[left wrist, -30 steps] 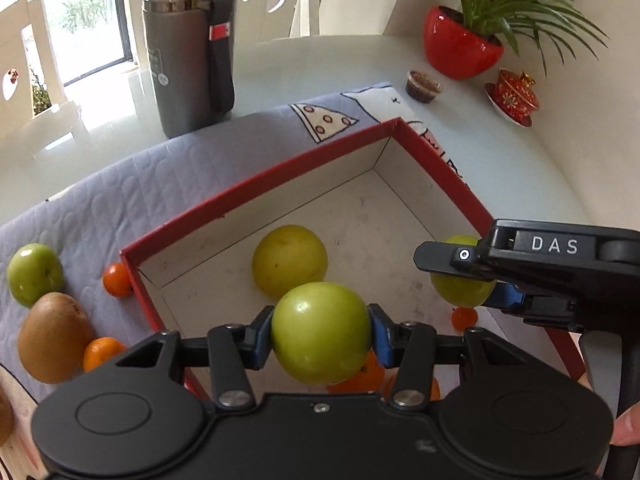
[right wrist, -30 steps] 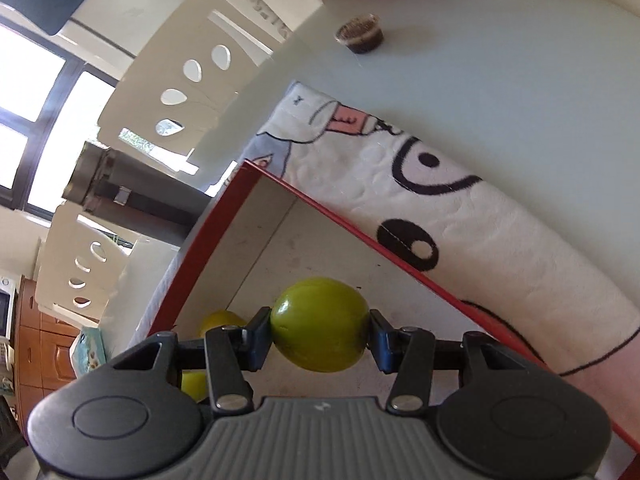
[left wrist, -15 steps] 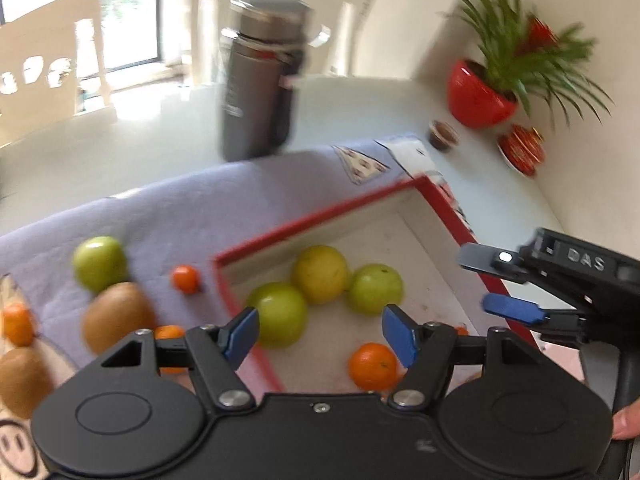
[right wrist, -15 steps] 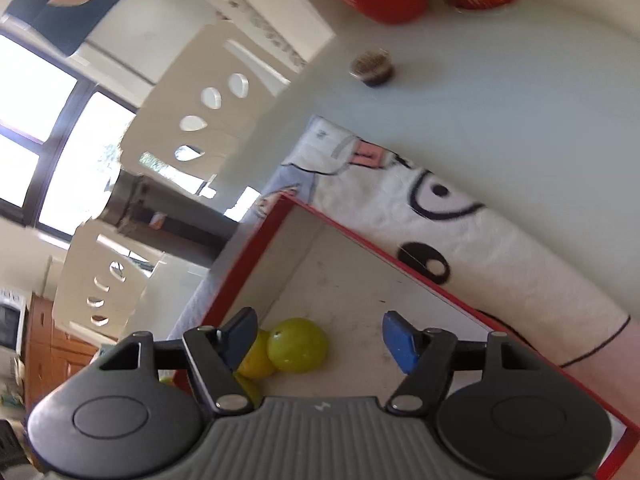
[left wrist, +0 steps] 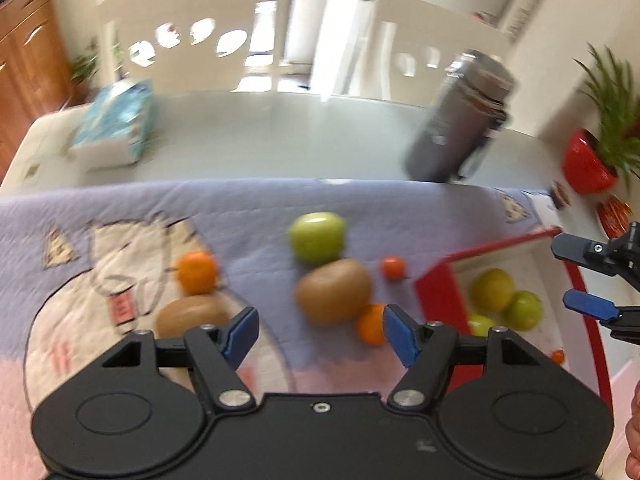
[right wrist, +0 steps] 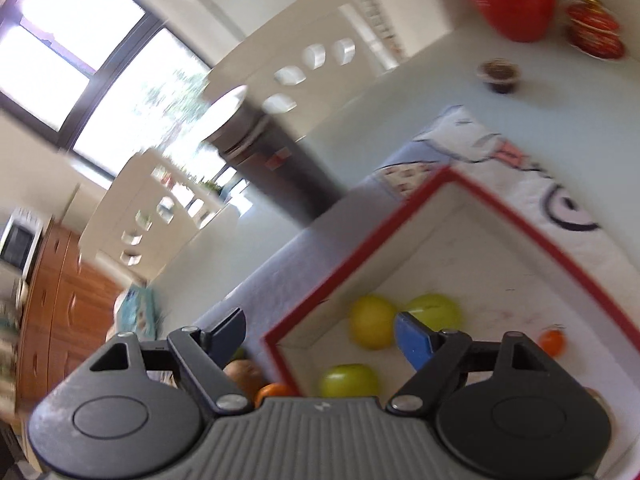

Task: Organize fruits
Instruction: 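Move both tools back over the fruit rows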

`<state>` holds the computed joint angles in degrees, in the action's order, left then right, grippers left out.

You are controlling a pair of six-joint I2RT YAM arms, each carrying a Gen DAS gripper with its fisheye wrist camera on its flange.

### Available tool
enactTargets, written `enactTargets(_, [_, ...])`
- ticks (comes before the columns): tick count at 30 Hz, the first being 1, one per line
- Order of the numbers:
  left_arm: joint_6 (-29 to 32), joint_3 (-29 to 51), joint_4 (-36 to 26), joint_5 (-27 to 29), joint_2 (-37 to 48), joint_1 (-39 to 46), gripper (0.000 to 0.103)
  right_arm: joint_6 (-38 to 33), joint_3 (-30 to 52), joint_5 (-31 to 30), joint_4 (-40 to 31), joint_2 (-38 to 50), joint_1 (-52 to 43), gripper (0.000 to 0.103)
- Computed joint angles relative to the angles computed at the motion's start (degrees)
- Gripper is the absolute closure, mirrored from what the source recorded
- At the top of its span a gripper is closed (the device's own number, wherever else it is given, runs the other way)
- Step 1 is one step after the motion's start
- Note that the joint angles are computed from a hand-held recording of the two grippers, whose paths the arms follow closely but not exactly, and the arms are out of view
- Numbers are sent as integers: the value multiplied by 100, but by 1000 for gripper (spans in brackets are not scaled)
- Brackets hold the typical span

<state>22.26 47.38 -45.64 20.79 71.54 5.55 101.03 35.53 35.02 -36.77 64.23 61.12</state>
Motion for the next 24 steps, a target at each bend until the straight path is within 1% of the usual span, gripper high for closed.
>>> enactTargets(5, [309,183,141,26,610,887,22,-1133,591,-405,806,1085,-271,19])
enactTargets(8, [437,356,225,25,1088,1368,22,-1521,884,-621,1074,1629,-296,19])
enactTargets(11, [456,577,261,-80,1520,1635,22,-1726,1212,-798,1134,2127,-229,18])
enactTargets(13, [471,778,166,-178,1787,1744,22,-1866,1541,-1084,979,2506,-250,19])
enactTargets(16, [465,909,206,-88,2037,1910,22,-2129,1816,-1251,1002,2871,-151,19])
enactTargets(19, [394,1002,184,22,2266,1949,21,-2495,2213,-1265,826,3312,-111,19])
enactTargets(20, [380,1026,169,53,2336,1939,21,-2584,2328,-1253,772,3455,-115,20])
enactTargets(22, [341,1035,146,62,2425,1886,21,-2716,2344,-1234,922,3629,-106,24])
enactTargets(24, [352,1034,118,100,2495,1843,21,-2930,2326,-1404,1067,3778,-183,36])
